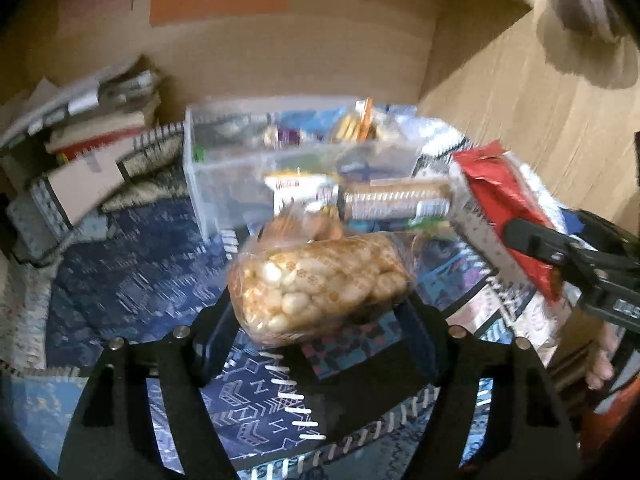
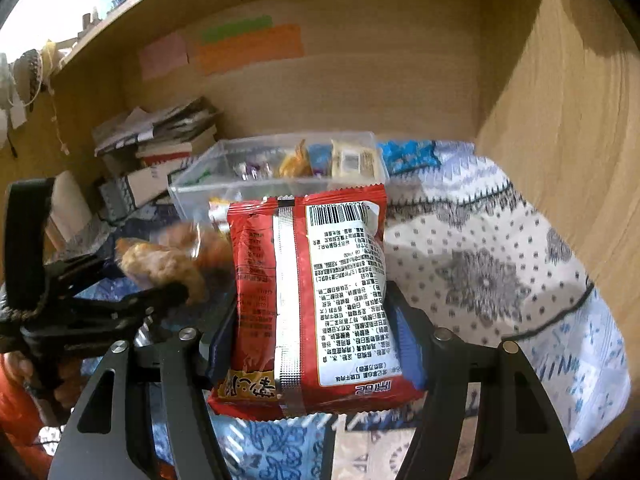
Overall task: Organize snacks
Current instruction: 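Carry the peanut bag and red snack bag over the clear box and release both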
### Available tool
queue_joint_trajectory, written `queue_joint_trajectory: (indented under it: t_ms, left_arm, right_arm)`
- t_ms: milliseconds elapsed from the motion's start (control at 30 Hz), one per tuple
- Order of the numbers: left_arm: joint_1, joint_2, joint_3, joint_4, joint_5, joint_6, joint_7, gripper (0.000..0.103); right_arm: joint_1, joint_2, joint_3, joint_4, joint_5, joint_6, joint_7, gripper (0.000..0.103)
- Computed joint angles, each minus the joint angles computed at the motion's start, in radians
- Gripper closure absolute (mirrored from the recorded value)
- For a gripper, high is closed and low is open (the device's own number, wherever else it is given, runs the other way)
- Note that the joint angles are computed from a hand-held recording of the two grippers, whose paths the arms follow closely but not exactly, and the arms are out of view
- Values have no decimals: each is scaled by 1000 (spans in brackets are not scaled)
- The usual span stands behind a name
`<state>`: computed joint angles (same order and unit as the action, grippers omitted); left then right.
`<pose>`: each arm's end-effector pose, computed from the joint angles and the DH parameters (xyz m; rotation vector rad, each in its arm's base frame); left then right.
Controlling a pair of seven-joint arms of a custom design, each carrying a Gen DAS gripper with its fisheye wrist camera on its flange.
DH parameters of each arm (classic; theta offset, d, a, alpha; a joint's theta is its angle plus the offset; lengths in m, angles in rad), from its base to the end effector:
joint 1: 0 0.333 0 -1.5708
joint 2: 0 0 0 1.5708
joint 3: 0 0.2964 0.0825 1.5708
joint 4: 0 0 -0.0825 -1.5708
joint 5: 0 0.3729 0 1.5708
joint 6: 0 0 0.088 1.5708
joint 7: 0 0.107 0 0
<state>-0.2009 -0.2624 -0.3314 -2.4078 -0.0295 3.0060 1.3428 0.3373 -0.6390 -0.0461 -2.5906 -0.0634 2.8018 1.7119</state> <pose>0.4289 -0.2601 0.4969 -1.5134 2.0618 -1.0236 0.3876 0.1168 0.5533 -1.8306 1.5014 -0.5940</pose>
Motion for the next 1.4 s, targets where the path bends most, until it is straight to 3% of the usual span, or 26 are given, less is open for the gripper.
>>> queue_joint_trajectory:
  t_ms: [133, 400, 600, 800, 1167, 1400]
  left_arm:
    - [1, -30, 11, 9, -8, 19, 9, 29]
    - [68, -13, -7, 81, 21, 28, -20, 29]
    - [178, 21, -62, 156, 135, 37, -118, 29]
    - [225, 90, -69, 253, 261, 25, -225, 29]
    - [142, 273, 23, 450, 487, -59, -369, 29]
    - [65, 400, 95, 575, 404, -129, -289, 29]
  right_arm:
    - [3, 36, 0, 36, -9, 35, -16, 40]
    - [33, 137, -24, 147, 16, 79, -67, 40]
    - [23, 221, -10, 242, 21, 100, -100, 40]
    - [8, 319, 8, 352, 16, 90, -137, 40]
    - [-31, 519, 39, 569, 104, -41, -249, 40]
    - [-76, 624, 75, 684, 116, -148, -282, 40]
